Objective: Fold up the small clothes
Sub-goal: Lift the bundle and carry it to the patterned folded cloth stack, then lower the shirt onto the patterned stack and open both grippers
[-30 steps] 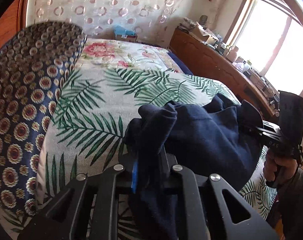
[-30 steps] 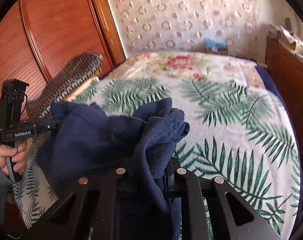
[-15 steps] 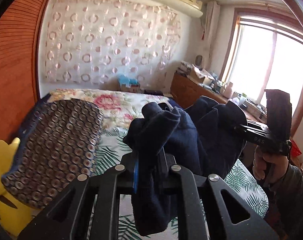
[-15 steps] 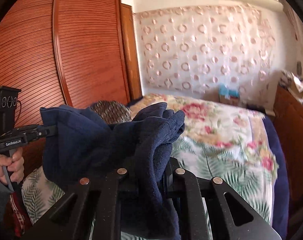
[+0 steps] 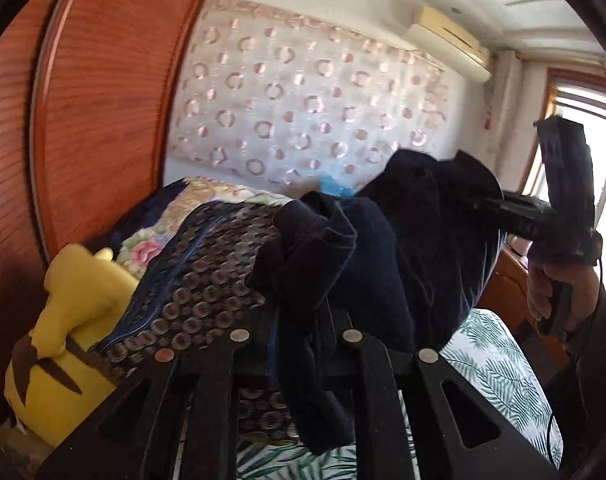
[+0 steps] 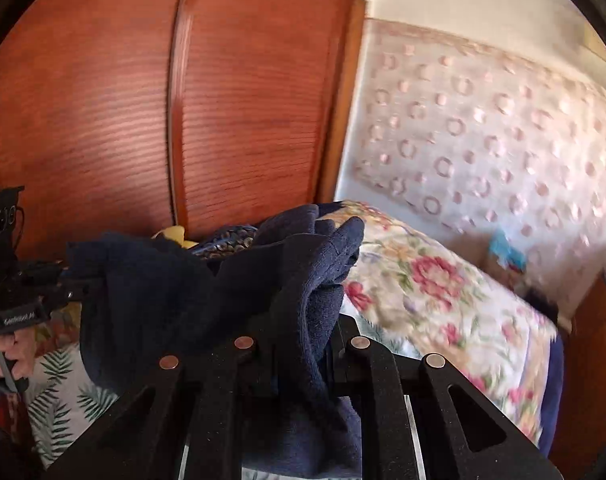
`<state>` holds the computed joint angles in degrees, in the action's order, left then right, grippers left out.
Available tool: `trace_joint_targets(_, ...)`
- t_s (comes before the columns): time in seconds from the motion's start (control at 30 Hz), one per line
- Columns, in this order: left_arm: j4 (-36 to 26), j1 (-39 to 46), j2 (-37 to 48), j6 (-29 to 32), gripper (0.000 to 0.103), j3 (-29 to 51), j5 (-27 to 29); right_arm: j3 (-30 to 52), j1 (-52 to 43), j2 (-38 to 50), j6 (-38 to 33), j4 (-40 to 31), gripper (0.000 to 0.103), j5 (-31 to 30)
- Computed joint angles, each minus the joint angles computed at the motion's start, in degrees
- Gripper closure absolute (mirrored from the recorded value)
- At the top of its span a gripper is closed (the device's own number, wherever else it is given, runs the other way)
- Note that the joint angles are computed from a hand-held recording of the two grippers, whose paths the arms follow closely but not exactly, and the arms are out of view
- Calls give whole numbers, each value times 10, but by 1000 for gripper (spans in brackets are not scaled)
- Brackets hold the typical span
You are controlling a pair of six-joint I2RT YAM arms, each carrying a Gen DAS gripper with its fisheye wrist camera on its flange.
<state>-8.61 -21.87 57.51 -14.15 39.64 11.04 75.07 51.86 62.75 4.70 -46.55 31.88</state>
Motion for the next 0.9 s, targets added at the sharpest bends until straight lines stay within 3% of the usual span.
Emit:
trace_joint_targets(0.17,44,59,-11,-27,89,-66,18,90,-71,140,-92,55,88,-89)
trace_joint_targets(0.33,57,59,-50,-44,89,-109,-7,205,-137,289,-166,83,88,-174)
trace_joint_targets(0.47,52,65,-27,-48,89,-101,-21,278,-162,381,-170,78,86,-212)
trace_joint_targets(0.6,40,65,-11,-39,89,-97,-32,346,-169,446,-138,59,76,-187)
trace_joint_targets(0.7,31,80,-6,-35,87,-94,-15,318,-173,434,-118,105,58,-155)
trace_joint_targets(0.8,12,89,-23,-27,80,-92,-5,261,-191,396,-105,138,58,-192)
trace_joint_targets(0.87,7,95,-41,-22,70,-96,-10,224,-200,377,-99,151,58,-232)
trace_joint_targets(0.9,6,99,-51,-18,60,-99,-14,197,-208,363,-97,157,58,-254)
